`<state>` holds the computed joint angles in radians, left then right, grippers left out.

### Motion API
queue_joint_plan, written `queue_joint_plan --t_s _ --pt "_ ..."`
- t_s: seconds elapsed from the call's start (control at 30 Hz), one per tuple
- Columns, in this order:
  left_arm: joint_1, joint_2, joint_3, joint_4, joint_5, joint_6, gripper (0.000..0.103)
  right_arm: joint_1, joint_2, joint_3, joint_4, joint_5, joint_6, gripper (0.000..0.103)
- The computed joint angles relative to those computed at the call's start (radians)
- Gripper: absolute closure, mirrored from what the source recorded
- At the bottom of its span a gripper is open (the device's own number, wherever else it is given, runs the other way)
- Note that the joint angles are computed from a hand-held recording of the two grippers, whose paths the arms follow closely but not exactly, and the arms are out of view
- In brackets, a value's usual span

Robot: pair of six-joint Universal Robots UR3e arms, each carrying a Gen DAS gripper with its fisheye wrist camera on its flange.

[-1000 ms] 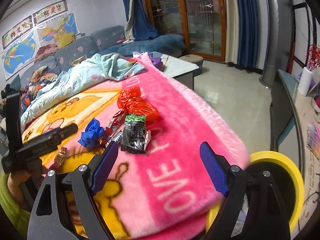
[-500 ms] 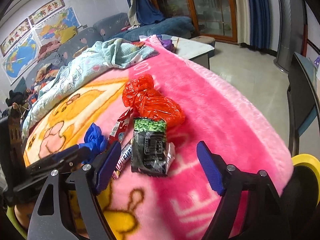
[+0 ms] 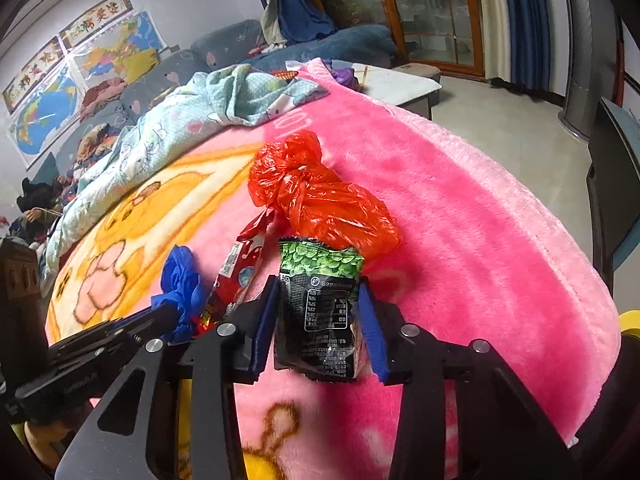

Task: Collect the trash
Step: 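Carry the blue bag and black snack bag over the yellow bin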

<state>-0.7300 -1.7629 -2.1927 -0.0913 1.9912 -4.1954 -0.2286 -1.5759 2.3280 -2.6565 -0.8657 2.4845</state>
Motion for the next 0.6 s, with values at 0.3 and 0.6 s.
queue_joint_plan --t_s 0.3,0.6 --pt "-0.025 0.02 -0.014 0.028 0.042 -0.005 0.094 -0.24 -0.259 0.046 0.454 0.096 -0.27 0.071" --pt "-0.074 0.057 0.008 0.006 0.11 -0.016 0.095 -0.446 -0.337 -0.035 0.931 0.106 -0.509 0.072"
